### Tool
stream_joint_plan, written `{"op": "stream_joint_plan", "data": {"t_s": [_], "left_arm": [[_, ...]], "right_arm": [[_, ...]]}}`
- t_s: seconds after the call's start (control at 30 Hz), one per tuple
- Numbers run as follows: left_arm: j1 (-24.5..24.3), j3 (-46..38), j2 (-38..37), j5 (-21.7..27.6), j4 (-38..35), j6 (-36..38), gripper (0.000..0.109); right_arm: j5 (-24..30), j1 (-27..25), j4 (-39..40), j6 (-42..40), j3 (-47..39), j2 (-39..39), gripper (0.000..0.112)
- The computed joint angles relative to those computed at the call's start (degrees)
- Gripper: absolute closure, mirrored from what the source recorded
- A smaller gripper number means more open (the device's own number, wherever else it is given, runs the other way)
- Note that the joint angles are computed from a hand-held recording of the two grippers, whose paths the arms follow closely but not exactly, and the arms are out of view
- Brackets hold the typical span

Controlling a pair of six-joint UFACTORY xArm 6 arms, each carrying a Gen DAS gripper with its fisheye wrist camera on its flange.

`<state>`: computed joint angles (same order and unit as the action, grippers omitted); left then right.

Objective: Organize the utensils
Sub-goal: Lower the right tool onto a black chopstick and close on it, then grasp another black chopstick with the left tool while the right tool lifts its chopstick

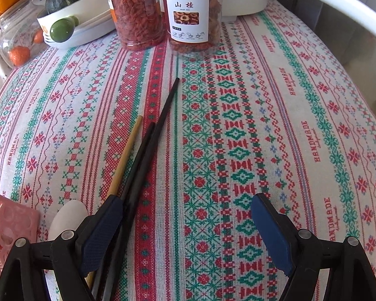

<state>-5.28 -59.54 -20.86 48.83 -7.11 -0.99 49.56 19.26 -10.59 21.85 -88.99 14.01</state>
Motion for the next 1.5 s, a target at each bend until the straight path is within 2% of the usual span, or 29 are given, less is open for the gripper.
{"op": "stream_joint_plan", "data": {"t_s": [0.1,0.17,0.2,0.27,0.3,0.43,0.57,0.67,0.8,0.83,0.9,0.93,1.0,1.1,1.17,1.27,1.5], "left_arm": [[-1.0,0.1,-0.7,0.2,0.6,-0.7,0.006],[-1.8,0.2,-1.2,0.3,0.8,-0.8,0.006],[-2.3,0.3,-1.5,0.3,0.8,-0.9,0.006],[-3.4,0.5,-2.2,0.1,-0.2,-0.6,0.006],[-4.0,0.6,-2.5,0.0,-1.1,-0.2,0.006],[-7.5,0.7,-3.1,-1.0,-3.6,0.7,0.006],[-13.1,-1.3,-1.2,-1.0,0.5,-1.6,0.006],[-16.6,-6.9,4.0,2.8,2.6,-3.6,0.006],[-19.8,-16.7,13.5,7.9,8.5,-9.8,0.008],[-20.3,-19.5,16.1,9.1,9.6,-10.9,0.01],[-20.6,-25.6,21.9,11.8,10.3,-12.3,0.027],[-20.5,-28.7,24.9,13.2,10.4,-12.8,0.031],[-19.8,-34.1,30.2,15.2,10.2,-13.3,0.053],[-18.5,-40.7,36.6,17.6,10.9,-15.0,0.077],[-18.1,-43.7,39.6,18.5,13.3,-16.4,0.087],[-18.0,-47.5,43.4,20.1,15.4,-15.7,0.093],[-18.1,-57.0,50.8,27.0,19.4,-13.0,0.097]], "right_arm": [[2.0,-0.1,-0.4,0.2,-1.6,0.8,0.037],[3.3,0.1,-2.8,-0.8,-1.5,0.2,0.058],[3.3,-0.1,-1.7,-2.1,-1.2,-0.2,0.062],[4.7,-1.0,0.5,-4.3,-0.6,-1.3,0.097],[5.6,-1.6,2.2,-5.5,-0.4,-1.8,0.104],[7.8,-5.3,9.7,-9.4,3.4,-6.0,0.108],[10.2,-9.6,16.7,-11.3,7.8,-10.6,0.108],[11.2,-12.9,20.3,-13.1,11.1,-14.7,0.108],[11.4,-16.5,23.2,-15.9,14.4,-19.3,0.108],[11.6,-17.3,23.8,-16.5,14.7,-19.8,0.108],[12.0,-18.7,25.3,-17.5,15.0,-20.4,0.108],[12.1,-19.2,25.8,-18.0,15.1,-20.4,0.108],[12.4,-20.3,26.5,-19.1,15.4,-20.8,0.108],[12.6,-21.9,27.7,-20.2,15.9,-21.2,0.108],[12.7,-22.4,28.5,-20.6,15.5,-20.7,0.108],[12.7,-22.8,29.9,-21.4,14.9,-20.0,0.108],[12.6,-22.0,32.7,-23.6,12.9,-17.9,0.108]]}}
